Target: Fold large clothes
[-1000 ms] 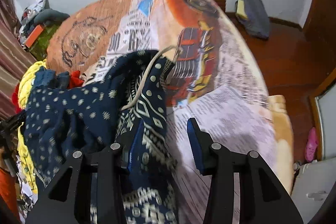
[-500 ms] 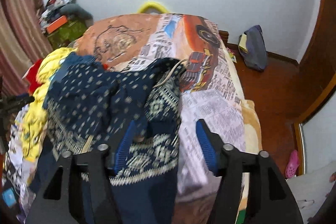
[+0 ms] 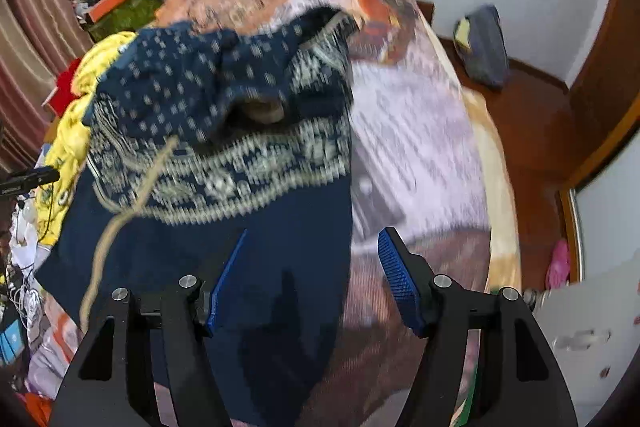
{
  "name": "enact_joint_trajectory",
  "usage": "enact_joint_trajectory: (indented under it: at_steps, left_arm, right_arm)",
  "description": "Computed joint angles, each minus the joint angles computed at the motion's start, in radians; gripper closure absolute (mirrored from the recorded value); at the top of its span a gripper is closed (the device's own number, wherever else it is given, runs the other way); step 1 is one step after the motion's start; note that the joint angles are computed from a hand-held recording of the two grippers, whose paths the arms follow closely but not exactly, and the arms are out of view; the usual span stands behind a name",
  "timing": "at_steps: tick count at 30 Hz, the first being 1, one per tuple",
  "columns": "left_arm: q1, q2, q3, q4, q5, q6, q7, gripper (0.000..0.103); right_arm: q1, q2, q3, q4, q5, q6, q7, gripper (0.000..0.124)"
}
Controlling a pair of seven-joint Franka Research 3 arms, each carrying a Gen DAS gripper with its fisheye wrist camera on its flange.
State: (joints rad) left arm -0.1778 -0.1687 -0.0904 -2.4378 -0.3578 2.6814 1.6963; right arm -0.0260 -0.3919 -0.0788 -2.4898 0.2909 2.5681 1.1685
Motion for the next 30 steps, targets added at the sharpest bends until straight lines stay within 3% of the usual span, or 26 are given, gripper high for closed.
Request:
enact_joint_trajectory:
  at_steps: [8, 14, 15, 17, 20, 23, 24, 25, 26, 30]
  left_arm:
    - [-0.014, 0.03, 0.011, -0.032, -0.151, -0.1, 0.095, 0.036]
    - [-0.027, 0.022, 0.007, -0.077, -0.365, -0.061, 0.211, 0.035]
    - [-0.031, 0.019, 0.017, -0.08, -0.427, -0.077, 0.245, 0.036]
    - [-0.029, 0.02, 0.029, -0.081, -0.533, -0.12, 0.301, 0.036]
    - [-0.013, 0.008, 0.015, -0.094, -0.583, -0.134, 0.318, 0.037]
    - [-0.017, -0.029, 0.0, -0.111, -0.577, -0.129, 0.337, 0.056]
    - [-0.023, -0.043, -0.008, -0.117, -0.56, -0.118, 0.337, 0.066]
    - [-0.028, -0.051, -0.01, -0.117, -0.544, -0.113, 0.331, 0.084]
    - [-0.035, -0.055, -0.011, -0.11, -0.527, -0.12, 0.325, 0.092]
    - [-0.045, -0.047, -0.004, -0.083, -0.466, -0.084, 0.288, 0.093]
  right_arm:
    - [-0.003, 0.043, -0.013, -0.025, 0.002, -0.054, 0.004, 0.062]
    - [0.017, 0.075, -0.046, -0.011, 0.135, -0.078, -0.045, 0.062]
    - [0.02, 0.078, -0.047, -0.007, 0.149, -0.083, -0.055, 0.064]
    - [0.026, 0.075, -0.048, -0.007, 0.176, -0.099, -0.081, 0.081]
    - [0.031, 0.068, -0.038, -0.01, 0.187, -0.1, -0.1, 0.099]
    - [0.036, 0.056, -0.025, -0.014, 0.183, -0.091, -0.116, 0.112]
    - [0.038, 0.051, -0.019, -0.018, 0.178, -0.079, -0.122, 0.113]
    - [0.041, 0.047, -0.019, -0.02, 0.176, -0.07, -0.13, 0.114]
    - [0.044, 0.044, -0.017, -0.02, 0.174, -0.064, -0.137, 0.114]
    - [0.068, 0.039, -0.022, -0.005, 0.198, -0.043, -0.182, 0.115]
